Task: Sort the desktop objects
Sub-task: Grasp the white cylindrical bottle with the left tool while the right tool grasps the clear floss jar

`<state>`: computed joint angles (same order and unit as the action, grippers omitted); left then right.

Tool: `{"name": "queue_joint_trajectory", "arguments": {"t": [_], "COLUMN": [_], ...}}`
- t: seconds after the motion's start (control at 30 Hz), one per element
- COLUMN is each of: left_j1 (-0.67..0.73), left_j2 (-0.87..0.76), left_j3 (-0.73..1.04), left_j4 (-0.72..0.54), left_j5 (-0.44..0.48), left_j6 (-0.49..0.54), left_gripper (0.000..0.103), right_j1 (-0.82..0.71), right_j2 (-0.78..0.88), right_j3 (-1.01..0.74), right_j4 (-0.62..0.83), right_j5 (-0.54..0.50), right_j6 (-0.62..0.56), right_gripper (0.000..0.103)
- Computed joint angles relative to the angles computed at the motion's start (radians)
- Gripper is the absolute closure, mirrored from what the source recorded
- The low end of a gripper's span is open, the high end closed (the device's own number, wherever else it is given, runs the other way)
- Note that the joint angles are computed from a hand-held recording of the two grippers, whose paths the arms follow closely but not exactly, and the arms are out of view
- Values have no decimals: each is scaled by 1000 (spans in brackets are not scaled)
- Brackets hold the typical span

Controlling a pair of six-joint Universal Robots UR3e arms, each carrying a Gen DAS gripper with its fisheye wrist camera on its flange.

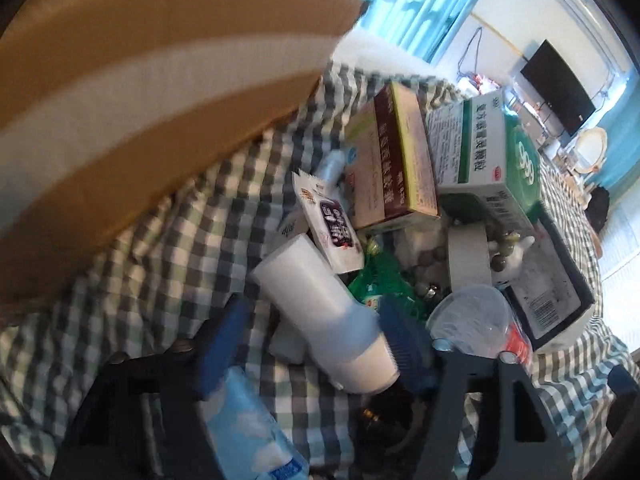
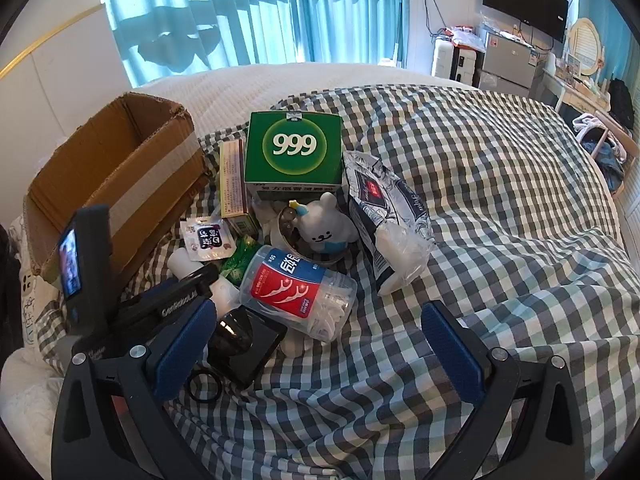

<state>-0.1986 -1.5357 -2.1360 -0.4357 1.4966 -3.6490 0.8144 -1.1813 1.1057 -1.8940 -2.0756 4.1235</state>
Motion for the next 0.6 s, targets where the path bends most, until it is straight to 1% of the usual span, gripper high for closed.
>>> {"name": "queue_joint_trajectory", "arguments": {"t": [0.07,0.17,0.2,0.23,0.27,0.3,0.37,0.4,0.43,0.5,0.57,0.6], "left_j1": [12,2,10,21,32,32,25,17,4,-11,-50,-61], "left_j2": [-7,-44,-61,-64,-55,-41,12,43,90,155,184,195], "left_j3": [0,28,25,15,-6,-16,-32,-40,-50,-42,-13,-11], "left_j4": [6,3,12,20,41,46,29,22,10,-52,-110,-118], "left_j5": [-26,-24,-51,-77,-97,-92,-74,-53,-23,4,85,111], "left_j6": [-1,26,38,41,41,37,33,27,29,64,98,111], "left_gripper": [37,37,38,44,45,48,52,57,67,70,70,71], "right_j1": [-7,-12,-14,-16,-17,-18,-19,-18,-17,-24,-34,-43], "right_j2": [3,9,11,13,15,18,28,40,47,58,60,58], "right_j3": [0,4,4,0,2,2,-1,-6,-9,9,37,57], "right_j4": [1,1,4,9,10,9,10,14,16,-17,-59,-87], "right_j5": [10,19,20,20,21,22,25,22,22,44,71,92], "right_j6": [-2,0,-1,0,0,0,0,4,4,-2,1,5], "right_gripper": [0,0,0,0,0,0,0,0,0,0,0,0]}}
